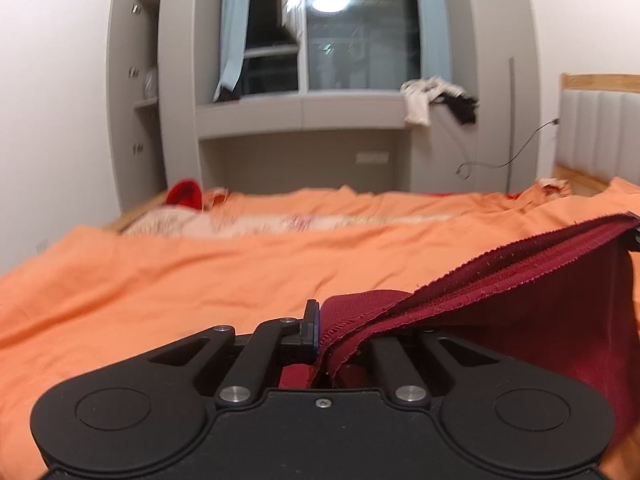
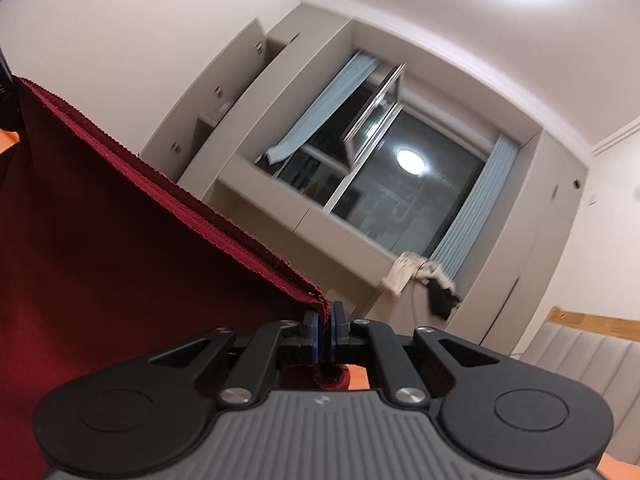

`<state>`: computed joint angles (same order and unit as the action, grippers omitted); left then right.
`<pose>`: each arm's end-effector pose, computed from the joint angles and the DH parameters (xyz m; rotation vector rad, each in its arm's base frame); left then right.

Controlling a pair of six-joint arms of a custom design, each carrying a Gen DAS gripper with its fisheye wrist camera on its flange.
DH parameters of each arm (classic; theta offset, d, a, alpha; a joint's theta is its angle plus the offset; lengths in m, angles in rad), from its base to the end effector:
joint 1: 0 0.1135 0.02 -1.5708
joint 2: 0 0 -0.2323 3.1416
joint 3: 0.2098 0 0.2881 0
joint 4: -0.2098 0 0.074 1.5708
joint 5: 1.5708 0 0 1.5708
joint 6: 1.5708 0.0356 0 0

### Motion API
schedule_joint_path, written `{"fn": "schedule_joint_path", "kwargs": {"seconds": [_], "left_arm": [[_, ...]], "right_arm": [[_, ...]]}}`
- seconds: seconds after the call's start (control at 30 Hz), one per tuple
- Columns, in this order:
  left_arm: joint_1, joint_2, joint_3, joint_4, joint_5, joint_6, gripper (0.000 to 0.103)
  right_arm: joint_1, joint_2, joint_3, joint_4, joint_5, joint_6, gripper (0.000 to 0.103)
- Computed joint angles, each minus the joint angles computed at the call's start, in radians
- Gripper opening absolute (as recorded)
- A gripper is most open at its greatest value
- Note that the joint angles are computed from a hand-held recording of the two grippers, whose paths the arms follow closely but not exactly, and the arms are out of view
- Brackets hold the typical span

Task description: Fold small clothes

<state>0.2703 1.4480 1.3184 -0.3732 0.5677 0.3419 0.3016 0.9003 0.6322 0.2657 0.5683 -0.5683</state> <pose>0.3615 0.0803 0.3170 0.4092 1.9521 -0.1965 0.2609 0.0611 0.2785 -0.2430 1.5925 -0.6528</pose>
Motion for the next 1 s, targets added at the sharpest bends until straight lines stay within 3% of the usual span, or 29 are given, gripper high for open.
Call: {"fn": "schedule_joint_path", "kwargs": {"seconds": [0.17, 0.27, 0.6, 0.67, 0.73, 0.8, 0.83, 1.0], "left_arm": [[-0.071, 0.233, 0.154, 0.005, -0.139, -0.041, 0.005], [-0.086, 0.319, 0.201, -0.007, -0.17, -0.042, 0.005], [-0.087, 0.415, 0.244, -0.043, -0.165, -0.058, 0.011], [-0.083, 0.41, 0.237, -0.04, -0.153, -0.065, 0.013], [-0.079, 0.419, 0.253, -0.05, -0.146, -0.074, 0.02], [-0.065, 0.42, 0.254, -0.057, -0.126, -0.092, 0.043], [-0.056, 0.423, 0.258, -0.066, -0.113, -0.1, 0.047], [-0.01, 0.422, 0.252, -0.099, -0.044, -0.101, 0.057]], "right_arm": [[-0.079, 0.238, 0.091, 0.02, -0.101, 0.065, 0.005], [-0.114, 0.332, 0.125, 0.016, -0.152, 0.097, 0.006], [-0.164, 0.415, 0.191, -0.083, -0.235, 0.188, 0.021], [-0.179, 0.421, 0.218, -0.107, -0.252, 0.197, 0.029], [-0.183, 0.409, 0.212, -0.116, -0.251, 0.203, 0.051], [-0.19, 0.4, 0.211, -0.125, -0.256, 0.204, 0.062], [-0.194, 0.39, 0.206, -0.127, -0.256, 0.204, 0.066], [-0.209, 0.32, 0.163, -0.164, -0.256, 0.213, 0.087]]}}
